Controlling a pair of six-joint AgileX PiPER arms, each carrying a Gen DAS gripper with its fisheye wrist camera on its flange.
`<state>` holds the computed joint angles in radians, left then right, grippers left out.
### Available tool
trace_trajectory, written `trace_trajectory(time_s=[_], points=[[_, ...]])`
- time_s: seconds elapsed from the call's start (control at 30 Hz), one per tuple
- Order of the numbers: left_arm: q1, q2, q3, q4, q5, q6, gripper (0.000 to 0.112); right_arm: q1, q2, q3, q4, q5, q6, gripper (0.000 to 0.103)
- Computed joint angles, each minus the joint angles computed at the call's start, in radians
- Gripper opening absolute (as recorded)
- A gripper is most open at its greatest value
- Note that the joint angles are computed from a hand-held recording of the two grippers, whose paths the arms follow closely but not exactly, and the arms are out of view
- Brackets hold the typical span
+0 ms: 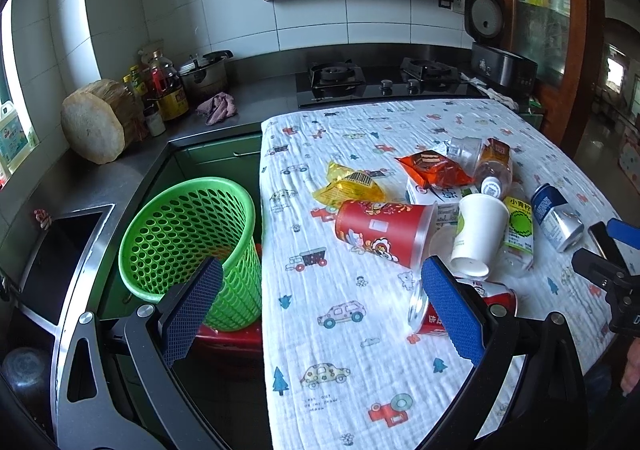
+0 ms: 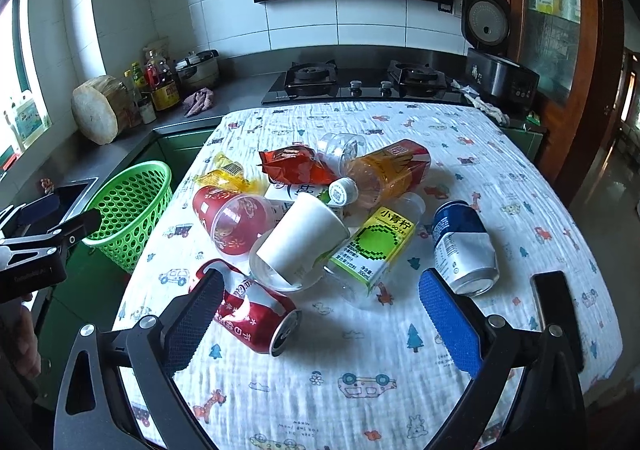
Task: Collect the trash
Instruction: 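Reach the right tool to the red Coca-Cola can and close on it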
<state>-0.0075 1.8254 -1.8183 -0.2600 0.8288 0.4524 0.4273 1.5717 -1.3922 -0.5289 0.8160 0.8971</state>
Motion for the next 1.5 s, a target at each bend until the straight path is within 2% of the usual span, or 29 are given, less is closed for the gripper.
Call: trace_trajectory(time_s=[0.07, 0.13, 0.2, 0.3, 0.43, 0.53, 0.8, 0.93, 1.0, 1.1, 1.27, 1.43, 1.5], points=[[0.01, 0.025, -0.034, -0.013, 0.02, 0.014, 0.098, -0.015, 0.022, -0.019, 0.032, -0.013, -0.012, 0.083], [0.015, 0.049, -0.066, -0.021, 0.036, 0.025, 0.098, -0.03, 0.052, -0.05, 0.062, -0.014, -0.028, 0.082], [0.017, 0.065, -0.086, -0.03, 0.045, 0.04, 0.097, -0.045, 0.078, -0.074, 0.103, -0.019, -0.056, 0.077], [0.018, 0.085, -0.11, -0.025, 0.049, 0.051, 0.097, -0.054, 0.098, -0.091, 0.169, -0.043, -0.119, 0.076], [0.024, 0.111, -0.145, -0.015, 0.066, 0.04, 0.097, -0.059, 0.12, -0.102, 0.297, -0.071, -0.307, 0.076], [0.029, 0.117, -0.15, -0.007, 0.068, 0.035, 0.097, -0.083, 0.136, -0.11, 0.466, -0.086, -0.52, 0.076], [0.053, 0.125, -0.155, -0.017, 0.077, 0.036, 0.097, -0.096, 0.249, -0.244, 0.63, 0.029, -0.934, 0.075], [0.072, 0.14, -0.174, -0.037, 0.095, 0.043, 0.097, -0.105, 0.334, -0.344, 0.681, 0.108, -1.091, 0.075], [0.075, 0.147, -0.18, -0.033, 0.094, 0.041, 0.097, -0.109, 0.38, -0.393, 0.698, 0.151, -1.151, 0.071], [0.086, 0.163, -0.203, -0.051, 0.114, 0.053, 0.097, -0.103, 0.437, -0.452, 0.686, 0.203, -1.206, 0.071], [0.095, 0.197, -0.25, -0.07, 0.14, 0.071, 0.097, -0.085, 0.504, -0.536, 0.646, 0.237, -1.268, 0.07], [0.101, 0.229, -0.29, -0.128, 0.162, 0.166, 0.097, -0.089, 0.564, -0.617, 0.622, 0.28, -1.287, 0.07], [0.101, 0.247, -0.314, -0.145, 0.178, 0.213, 0.097, -0.091, 0.579, -0.636, 0.622, 0.294, -1.294, 0.065]])
